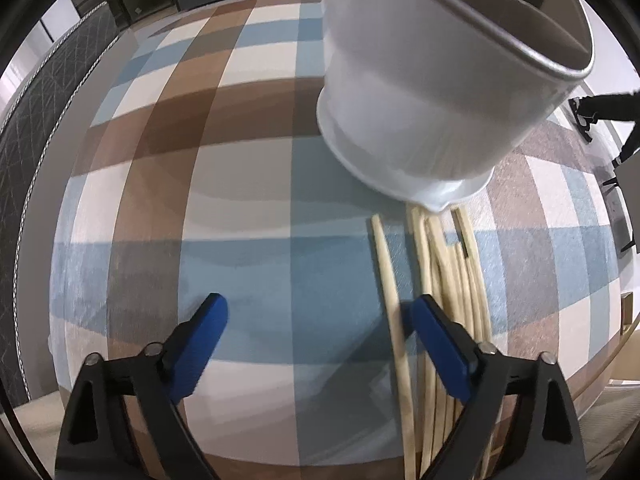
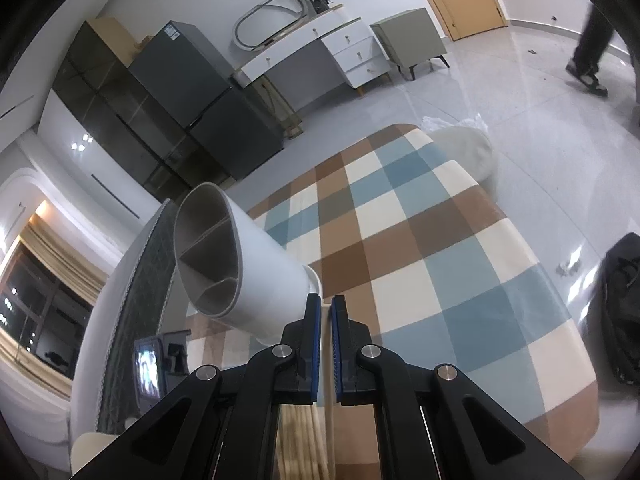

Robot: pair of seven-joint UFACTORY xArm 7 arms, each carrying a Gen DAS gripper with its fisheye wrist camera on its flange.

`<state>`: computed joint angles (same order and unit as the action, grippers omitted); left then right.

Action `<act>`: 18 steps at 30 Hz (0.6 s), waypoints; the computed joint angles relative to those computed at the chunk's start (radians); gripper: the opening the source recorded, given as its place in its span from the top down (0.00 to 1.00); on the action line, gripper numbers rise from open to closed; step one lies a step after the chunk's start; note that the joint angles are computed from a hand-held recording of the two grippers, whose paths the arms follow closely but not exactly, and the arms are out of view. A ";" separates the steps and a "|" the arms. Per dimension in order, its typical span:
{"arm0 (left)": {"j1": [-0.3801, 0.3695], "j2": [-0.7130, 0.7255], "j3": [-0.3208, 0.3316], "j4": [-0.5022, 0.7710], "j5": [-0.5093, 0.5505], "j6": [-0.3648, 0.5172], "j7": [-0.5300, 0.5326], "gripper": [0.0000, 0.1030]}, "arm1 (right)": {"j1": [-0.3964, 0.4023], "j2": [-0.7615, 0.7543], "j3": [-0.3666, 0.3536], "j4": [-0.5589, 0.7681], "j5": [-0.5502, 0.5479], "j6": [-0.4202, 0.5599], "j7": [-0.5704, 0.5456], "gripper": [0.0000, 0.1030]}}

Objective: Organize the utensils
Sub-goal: 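Grasp one wooden chopstick with the left gripper while the right gripper grasps another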

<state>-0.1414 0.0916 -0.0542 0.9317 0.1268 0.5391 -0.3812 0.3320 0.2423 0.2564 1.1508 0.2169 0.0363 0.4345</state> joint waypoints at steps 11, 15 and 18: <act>0.010 0.025 -0.007 0.023 -0.053 -0.077 0.128 0.98 | 0.062 0.030 -0.064 0.038 -0.084 0.033 0.055 0.96; 0.044 -0.016 -0.015 -0.023 -0.224 -0.123 0.264 0.99 | 0.123 0.022 -0.127 0.040 -0.173 0.030 0.113 0.96; 0.056 -0.082 -0.010 -0.084 -0.321 -0.197 0.355 0.99 | 0.185 0.006 -0.189 0.030 -0.271 0.011 0.169 0.96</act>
<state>-0.0852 0.0096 -0.0638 0.8473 -0.1944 0.3424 -0.0262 0.5170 0.2486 0.0677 1.1810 -0.0538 0.0474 0.6030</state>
